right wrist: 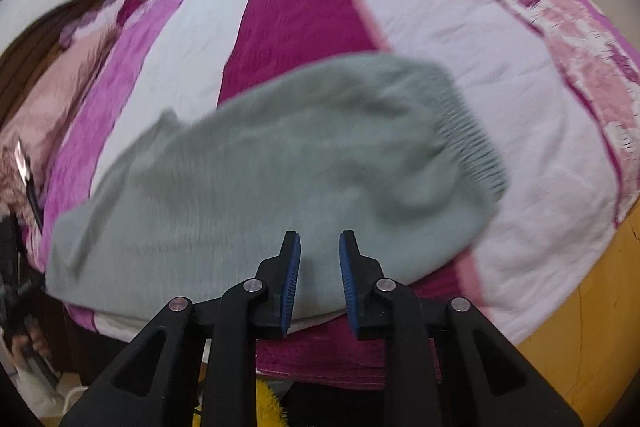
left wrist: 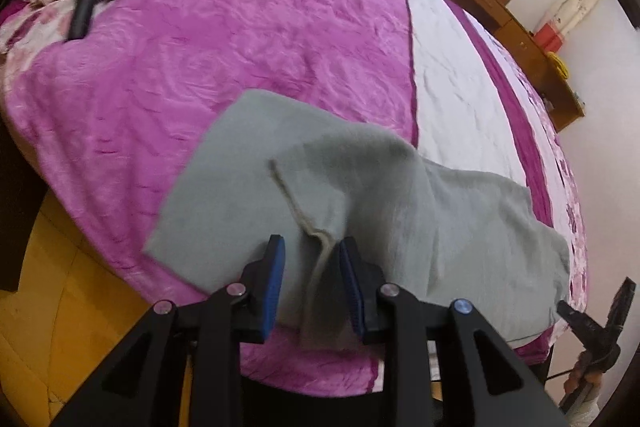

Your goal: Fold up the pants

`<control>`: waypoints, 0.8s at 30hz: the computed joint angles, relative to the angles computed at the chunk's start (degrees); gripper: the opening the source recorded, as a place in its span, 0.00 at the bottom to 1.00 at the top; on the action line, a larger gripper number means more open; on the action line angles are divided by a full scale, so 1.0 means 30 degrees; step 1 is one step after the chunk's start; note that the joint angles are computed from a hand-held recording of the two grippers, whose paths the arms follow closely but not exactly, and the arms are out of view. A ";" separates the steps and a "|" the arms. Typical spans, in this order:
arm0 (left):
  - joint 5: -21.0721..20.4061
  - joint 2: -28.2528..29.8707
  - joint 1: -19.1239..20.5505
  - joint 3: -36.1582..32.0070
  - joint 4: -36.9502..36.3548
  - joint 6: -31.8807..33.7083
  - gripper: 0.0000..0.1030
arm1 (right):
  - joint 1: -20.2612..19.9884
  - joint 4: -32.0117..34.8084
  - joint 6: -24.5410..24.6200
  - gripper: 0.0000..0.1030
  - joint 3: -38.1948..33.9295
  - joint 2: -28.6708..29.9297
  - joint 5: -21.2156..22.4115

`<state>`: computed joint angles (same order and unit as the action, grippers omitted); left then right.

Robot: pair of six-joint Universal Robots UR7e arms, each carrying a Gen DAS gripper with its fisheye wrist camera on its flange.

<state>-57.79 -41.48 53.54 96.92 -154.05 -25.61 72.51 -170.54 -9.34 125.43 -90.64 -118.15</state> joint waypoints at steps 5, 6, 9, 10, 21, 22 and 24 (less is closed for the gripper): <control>0.1059 0.0860 -0.0042 -0.0550 -0.0245 0.0904 0.29 | -0.0577 0.0050 -0.0047 0.13 0.0149 0.0529 0.0123; 0.1129 0.0993 -0.0042 -0.0582 -0.0504 0.1103 0.29 | -0.0664 0.0029 -0.0025 0.13 0.0191 0.0479 0.0276; 0.1108 0.1164 -0.0041 -0.0395 -0.1531 0.1955 0.18 | -0.0954 0.0114 0.0020 0.13 0.0306 0.0239 0.0772; 0.0792 0.1138 -0.0007 -0.0338 -0.1721 0.2232 0.02 | -0.0990 0.0027 -0.0005 0.13 0.0367 0.0247 0.0826; 0.5142 0.0853 -0.0635 -0.0827 -0.1187 0.4953 0.03 | -0.0973 0.0127 -0.0114 0.13 0.0262 0.0215 0.0764; 0.4657 0.0852 -0.0346 -0.1070 -0.0702 0.4833 0.03 | -0.0833 0.0106 -0.0145 0.13 0.0213 0.0318 0.0533; 0.4428 0.1051 -0.0029 -0.1472 0.0165 0.4373 0.03 | -0.0554 0.0203 -0.0240 0.13 0.0059 0.0510 0.0003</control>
